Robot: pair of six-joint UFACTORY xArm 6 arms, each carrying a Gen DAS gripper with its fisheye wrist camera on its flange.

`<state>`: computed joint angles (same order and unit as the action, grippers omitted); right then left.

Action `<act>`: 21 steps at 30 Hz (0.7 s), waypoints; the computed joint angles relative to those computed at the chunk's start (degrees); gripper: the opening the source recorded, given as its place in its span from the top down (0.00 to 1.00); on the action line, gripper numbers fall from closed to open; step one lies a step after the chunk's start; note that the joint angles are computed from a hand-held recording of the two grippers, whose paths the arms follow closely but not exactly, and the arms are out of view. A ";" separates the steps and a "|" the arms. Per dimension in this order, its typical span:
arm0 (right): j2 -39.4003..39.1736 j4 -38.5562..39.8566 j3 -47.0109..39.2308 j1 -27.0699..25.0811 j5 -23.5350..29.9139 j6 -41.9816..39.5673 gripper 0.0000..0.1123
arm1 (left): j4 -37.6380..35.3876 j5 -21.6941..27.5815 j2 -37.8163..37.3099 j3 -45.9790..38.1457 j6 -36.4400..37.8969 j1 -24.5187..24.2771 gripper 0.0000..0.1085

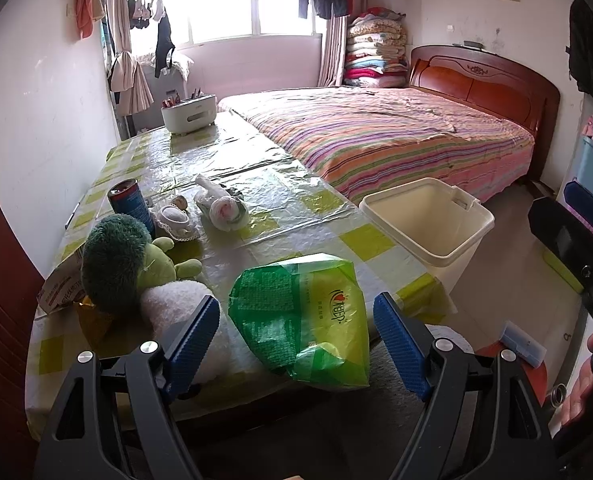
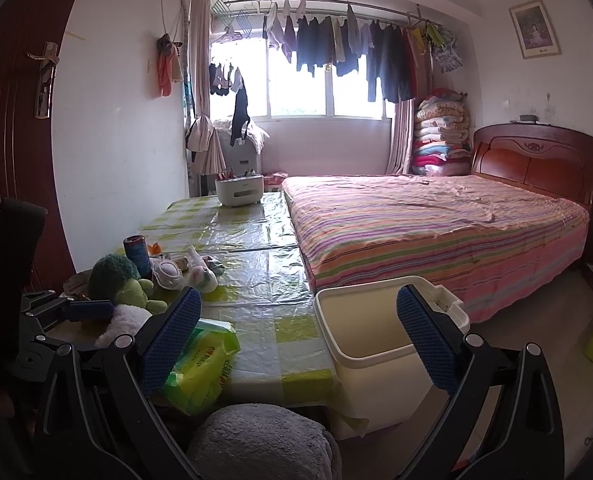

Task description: Collect trash

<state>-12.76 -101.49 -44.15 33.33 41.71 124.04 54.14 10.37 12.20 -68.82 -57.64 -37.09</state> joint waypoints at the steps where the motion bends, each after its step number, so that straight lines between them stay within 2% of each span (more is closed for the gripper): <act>1: -0.02 -0.15 0.03 0.01 0.02 0.16 0.14 | -0.62 0.09 0.30 -0.29 0.53 -0.02 0.29; 21: 1.58 -1.64 -1.37 -1.58 -2.63 1.43 0.14 | -3.79 0.42 0.90 -0.53 3.68 0.13 0.29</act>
<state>-11.18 -103.14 -45.52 31.74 39.08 125.47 50.35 10.79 13.10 -69.35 -53.96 -36.96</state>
